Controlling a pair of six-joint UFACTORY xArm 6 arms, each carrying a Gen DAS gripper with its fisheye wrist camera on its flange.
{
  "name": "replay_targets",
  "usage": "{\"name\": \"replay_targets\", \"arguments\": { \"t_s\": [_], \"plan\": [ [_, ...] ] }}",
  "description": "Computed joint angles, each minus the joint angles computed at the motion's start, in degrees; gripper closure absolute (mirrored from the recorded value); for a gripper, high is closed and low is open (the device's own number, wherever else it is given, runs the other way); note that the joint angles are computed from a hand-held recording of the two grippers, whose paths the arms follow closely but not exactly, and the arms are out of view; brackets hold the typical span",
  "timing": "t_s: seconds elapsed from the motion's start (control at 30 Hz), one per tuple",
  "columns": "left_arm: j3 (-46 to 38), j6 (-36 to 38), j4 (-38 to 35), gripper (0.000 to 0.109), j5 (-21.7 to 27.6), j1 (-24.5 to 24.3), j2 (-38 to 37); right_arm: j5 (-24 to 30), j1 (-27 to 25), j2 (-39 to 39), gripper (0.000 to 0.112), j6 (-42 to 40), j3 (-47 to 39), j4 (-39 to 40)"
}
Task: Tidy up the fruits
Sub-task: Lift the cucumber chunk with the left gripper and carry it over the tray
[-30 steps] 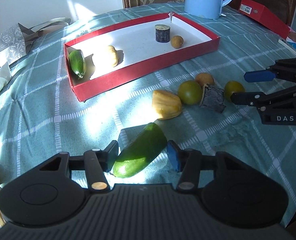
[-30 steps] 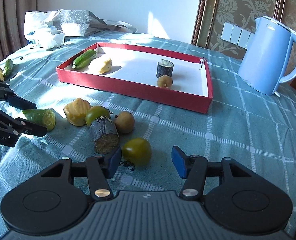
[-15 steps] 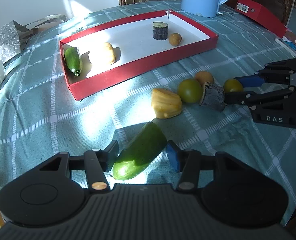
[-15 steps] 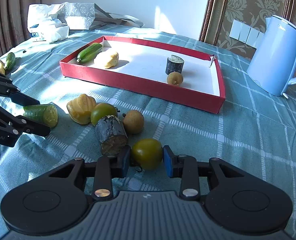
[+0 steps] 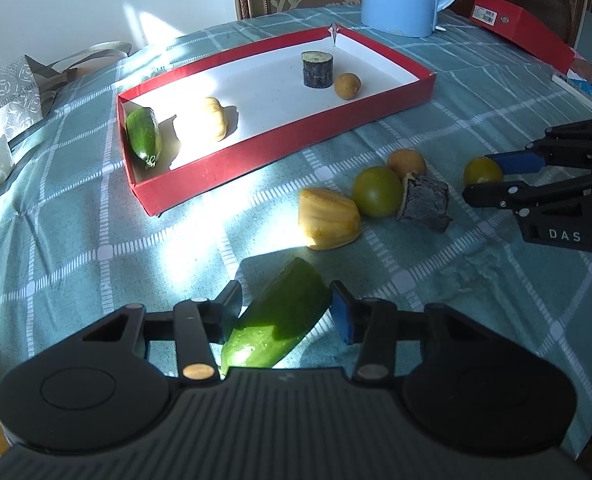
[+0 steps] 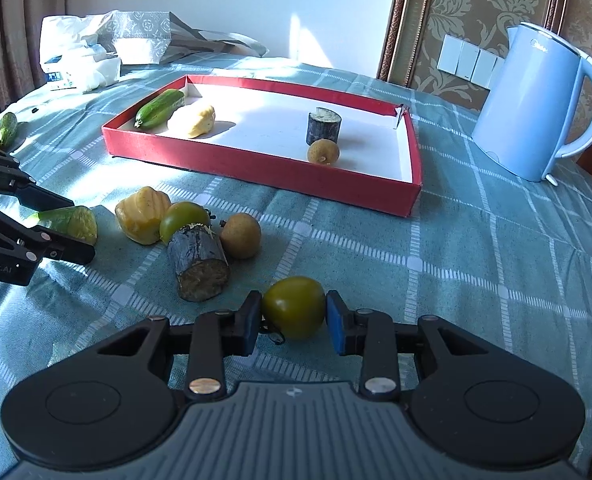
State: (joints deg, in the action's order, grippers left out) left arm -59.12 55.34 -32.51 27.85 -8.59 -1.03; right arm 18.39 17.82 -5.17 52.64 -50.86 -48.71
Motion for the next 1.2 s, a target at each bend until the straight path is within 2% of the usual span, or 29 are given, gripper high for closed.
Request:
{"name": "replay_targets", "arguments": {
  "t_s": [0.07,0.27,0.37,0.43,0.5,0.53,0.73,0.77,0.8,0.83,0.93,1.2],
  "plan": [
    [-0.16,-0.68,-0.50,0.070,-0.33,0.10,-0.08,0.06,-0.12,-0.22,0.079,0.78,0.16,-0.65],
    [0.06,-0.74,0.39,0.070,-0.53,0.12,-0.06,0.12,-0.20,-0.28,0.079,0.22,0.26,-0.18],
    [-0.57,0.84,-0.62,0.070,1.70,0.84,-0.35,0.01,-0.20,-0.47,0.079,0.72,0.49,-0.43],
    [-2.11,3.99,-2.81,0.066,6.16,2.09,-0.22,0.02,-0.22,-0.55,0.079,1.03,0.54,-0.80],
    [-2.11,6.38,-3.56,0.055,7.25,2.55,-0.69,0.01,-0.24,-0.59,0.079,1.29,0.58,-1.05],
    [-1.86,8.03,-3.59,0.055,7.48,2.59,-0.95,-0.02,-0.26,-0.60,0.079,1.45,0.60,-1.20],
    [-0.21,9.53,-0.90,0.055,4.26,1.71,-0.81,-0.07,-0.32,-0.77,0.079,2.33,0.66,-2.18],
    [-0.42,9.65,-1.29,0.059,4.24,1.80,-0.64,-0.07,-0.30,-0.85,0.079,2.68,0.66,-2.60],
    [-0.50,9.51,-1.23,0.068,3.87,1.81,-0.48,-0.05,-0.28,-0.87,0.079,2.77,0.65,-2.79],
    [-0.97,8.79,-0.43,0.069,3.78,1.99,-0.02,-0.03,-0.26,-0.83,0.079,2.75,0.60,-2.83],
    [-2.29,8.48,-1.44,0.071,5.28,2.65,0.85,-0.02,-0.16,-0.55,0.079,2.57,0.48,-2.62],
    [-0.89,6.11,-0.95,0.074,2.50,1.80,0.05,0.32,0.01,-0.80,0.079,4.10,0.32,-4.31]
  ]
}}
